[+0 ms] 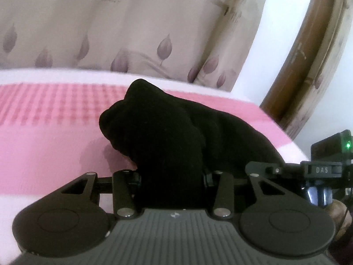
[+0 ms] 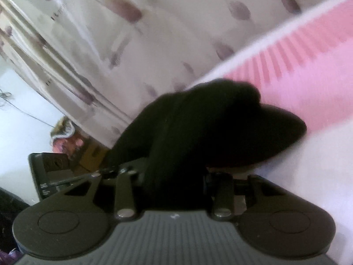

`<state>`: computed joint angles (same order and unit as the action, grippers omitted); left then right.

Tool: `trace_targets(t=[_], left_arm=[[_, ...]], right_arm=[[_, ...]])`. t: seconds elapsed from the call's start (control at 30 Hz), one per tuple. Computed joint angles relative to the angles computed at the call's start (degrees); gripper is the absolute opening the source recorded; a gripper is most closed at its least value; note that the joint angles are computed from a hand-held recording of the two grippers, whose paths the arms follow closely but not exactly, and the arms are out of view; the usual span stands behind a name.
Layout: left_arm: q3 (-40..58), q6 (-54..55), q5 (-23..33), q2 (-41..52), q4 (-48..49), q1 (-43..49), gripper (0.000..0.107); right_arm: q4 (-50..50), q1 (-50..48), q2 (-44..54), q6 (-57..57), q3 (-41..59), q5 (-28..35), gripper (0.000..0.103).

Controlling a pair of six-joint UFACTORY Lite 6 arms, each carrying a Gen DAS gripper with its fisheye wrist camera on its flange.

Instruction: Fold small clothes

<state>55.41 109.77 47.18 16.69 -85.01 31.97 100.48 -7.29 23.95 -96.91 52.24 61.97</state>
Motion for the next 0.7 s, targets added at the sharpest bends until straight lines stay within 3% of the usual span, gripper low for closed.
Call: trace_targets(t=[0.17,0.27,0.4,0.53,0.57,0.63,0.7], left_arm=[[-8.04,8.49,-0.96,-0.53,-5.13,2.84,0.047],[-12.39,16.98,-1.00,-1.85,-12.27,3.64,0.056],[-24.07,40.48,-2.67,-10.63,-33.61,1.90,0.102],[-36.34,60.86,3.18,-21.43,-50.69,1.73,0.103],[-38.22,62.21,2.75,-24.47,-52.79,1.03,0.103],[-42.30,64.00,1.58,-31.61,-56.27,-0.58,0.103],[-47.73,66.70,0.87,-40.89,-61.64,-2.87,0.103]], right_arm=[[2.75,0.99,-1.32,-4.67,-5.77,-3.22,0.040],[4.50,1.83,-3.08,-7.85,-7.82,-6.45,0.043],[10.05,2.46,-6.74,-15.12,-13.11,-9.75,0.072],[25.51,4.41,-23.54,-31.60,-27.43,-14.08,0.077],[29.66,5.40,-29.54,-35.65,-31.62,-14.65,0.081],[37.08,8.00,-41.53,-42.47,-39.19,-15.64,0.103],[44.02,12.23,-53.52,-46.44,-44.84,-19.74,0.103]])
